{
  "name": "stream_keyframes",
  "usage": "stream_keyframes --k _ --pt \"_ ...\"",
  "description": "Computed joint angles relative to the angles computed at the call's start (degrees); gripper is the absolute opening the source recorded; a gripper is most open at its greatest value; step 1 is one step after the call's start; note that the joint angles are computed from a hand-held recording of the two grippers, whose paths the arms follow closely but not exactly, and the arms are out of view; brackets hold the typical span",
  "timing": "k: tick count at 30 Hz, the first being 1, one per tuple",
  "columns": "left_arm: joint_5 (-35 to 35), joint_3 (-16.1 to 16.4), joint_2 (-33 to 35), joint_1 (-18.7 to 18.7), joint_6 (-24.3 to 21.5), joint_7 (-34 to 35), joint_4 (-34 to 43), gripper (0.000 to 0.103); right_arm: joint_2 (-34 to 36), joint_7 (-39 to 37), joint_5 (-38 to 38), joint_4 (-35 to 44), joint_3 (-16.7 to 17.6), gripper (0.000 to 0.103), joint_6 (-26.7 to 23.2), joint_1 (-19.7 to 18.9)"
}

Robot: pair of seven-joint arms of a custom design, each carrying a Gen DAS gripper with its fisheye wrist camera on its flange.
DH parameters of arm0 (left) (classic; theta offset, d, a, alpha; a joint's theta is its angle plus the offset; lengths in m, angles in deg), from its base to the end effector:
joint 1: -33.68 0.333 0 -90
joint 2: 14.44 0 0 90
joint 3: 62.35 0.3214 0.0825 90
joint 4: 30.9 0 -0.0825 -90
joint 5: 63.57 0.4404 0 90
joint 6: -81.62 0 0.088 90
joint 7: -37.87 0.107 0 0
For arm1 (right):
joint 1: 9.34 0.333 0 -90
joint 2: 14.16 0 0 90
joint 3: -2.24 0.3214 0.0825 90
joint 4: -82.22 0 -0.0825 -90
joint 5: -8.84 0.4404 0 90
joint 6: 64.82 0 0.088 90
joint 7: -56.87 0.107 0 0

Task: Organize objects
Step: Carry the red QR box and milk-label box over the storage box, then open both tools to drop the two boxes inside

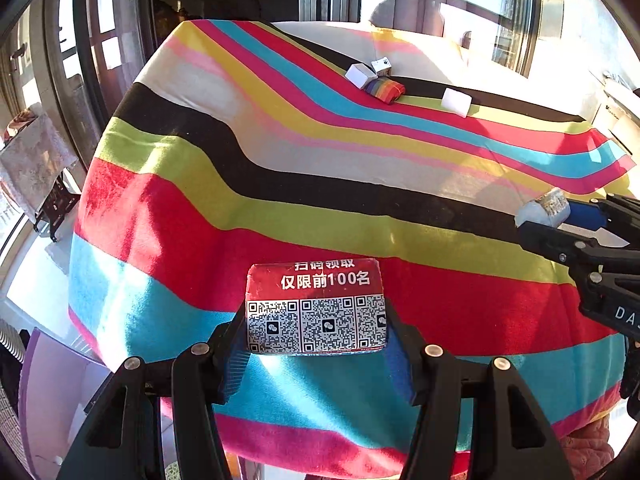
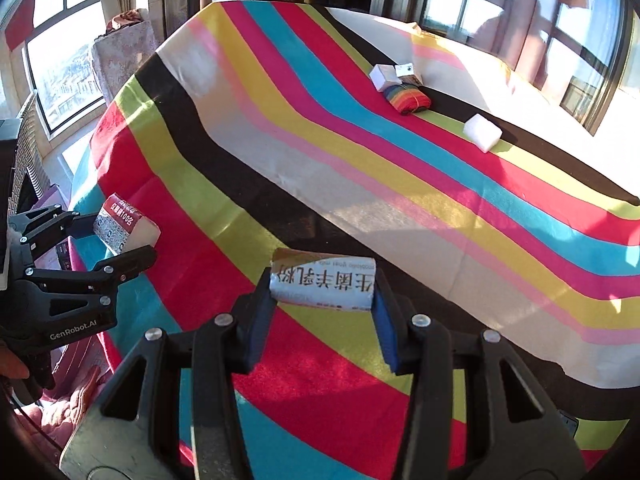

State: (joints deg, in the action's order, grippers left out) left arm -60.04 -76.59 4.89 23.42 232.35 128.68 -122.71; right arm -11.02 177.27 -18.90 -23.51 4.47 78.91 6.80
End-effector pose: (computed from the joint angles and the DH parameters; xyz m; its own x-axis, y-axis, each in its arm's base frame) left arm 0.7001 -0.2938 0.5075 -0.4318 -0.9018 0.0147 -0.6928 0.3212 -0.6456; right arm 0.6410 0.2161 0.5467 0.0440 -0.9901 0.1330 -0.7590 -0.1197 -0.6400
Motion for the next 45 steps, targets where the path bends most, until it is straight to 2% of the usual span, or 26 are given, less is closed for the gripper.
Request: stream_keyframes --k 10,22,32,37,45 --pt "-2.3 0.7 -6.1 2.5 3.9 0.8 -8.2 0.059 2.1 -4.5 0.2 3.1 1.2 0.05 -1.9 3.0" --pt "-7.0 1.9 -10.9 4.7 4.4 1.8 -14.7 0.059 5.5 -9.1 0.5 7.1 1.6 0.05 -4.2 7.0" --pt "-6.5 4.7 -14.8 6.5 4.3 -1.7 -20.7 0.059 10.6 -18.0 4.7 12.3 2.2 0.05 -5.0 10.7" --pt "-4.6 5.9 -15.5 7.4 3.5 -4.7 -22.1 0.059 14.1 -25.4 7.6 16.2 2.6 0.05 -6.2 12.7" --pt "0.6 7.7 -16.9 9.3 2.1 -10.8 -24.3 0.059 18.8 -32.9 10.6 22.0 2.2 0.05 -7.3 15.8"
